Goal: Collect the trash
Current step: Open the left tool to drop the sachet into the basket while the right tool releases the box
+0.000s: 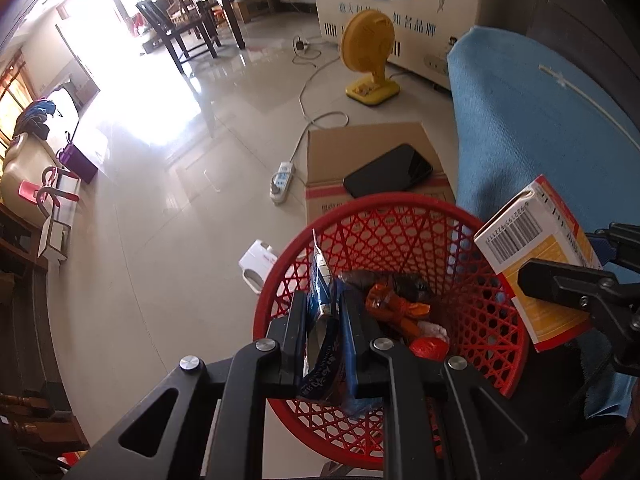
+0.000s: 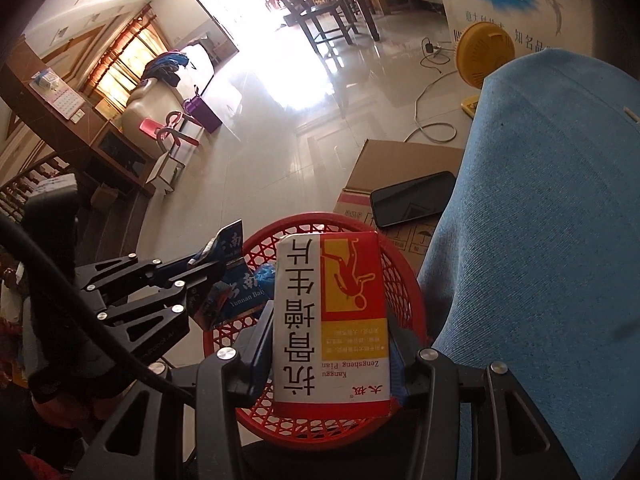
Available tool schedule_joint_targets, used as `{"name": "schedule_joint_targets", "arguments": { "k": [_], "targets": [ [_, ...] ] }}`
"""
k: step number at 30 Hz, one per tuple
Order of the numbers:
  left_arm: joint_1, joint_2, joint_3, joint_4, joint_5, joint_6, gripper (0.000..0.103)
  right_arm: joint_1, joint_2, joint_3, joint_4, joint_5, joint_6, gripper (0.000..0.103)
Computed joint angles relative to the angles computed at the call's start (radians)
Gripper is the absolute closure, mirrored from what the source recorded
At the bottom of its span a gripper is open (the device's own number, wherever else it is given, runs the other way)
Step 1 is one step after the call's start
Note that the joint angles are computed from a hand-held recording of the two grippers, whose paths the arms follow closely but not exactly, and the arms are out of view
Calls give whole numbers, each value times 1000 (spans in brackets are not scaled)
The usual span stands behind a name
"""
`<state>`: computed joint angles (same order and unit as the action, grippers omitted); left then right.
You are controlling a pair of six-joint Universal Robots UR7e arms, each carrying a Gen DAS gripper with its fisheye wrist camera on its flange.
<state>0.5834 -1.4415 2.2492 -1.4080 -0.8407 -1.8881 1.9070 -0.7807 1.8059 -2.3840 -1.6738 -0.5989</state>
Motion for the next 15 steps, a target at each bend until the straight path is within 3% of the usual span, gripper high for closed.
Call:
{"name": "schedule_joint_targets", "arguments": {
  "k": [15],
  "targets": [
    [52, -19, 51, -119, -33, 85, 84, -6, 63, -34, 15, -26, 19, 52]
  ]
}}
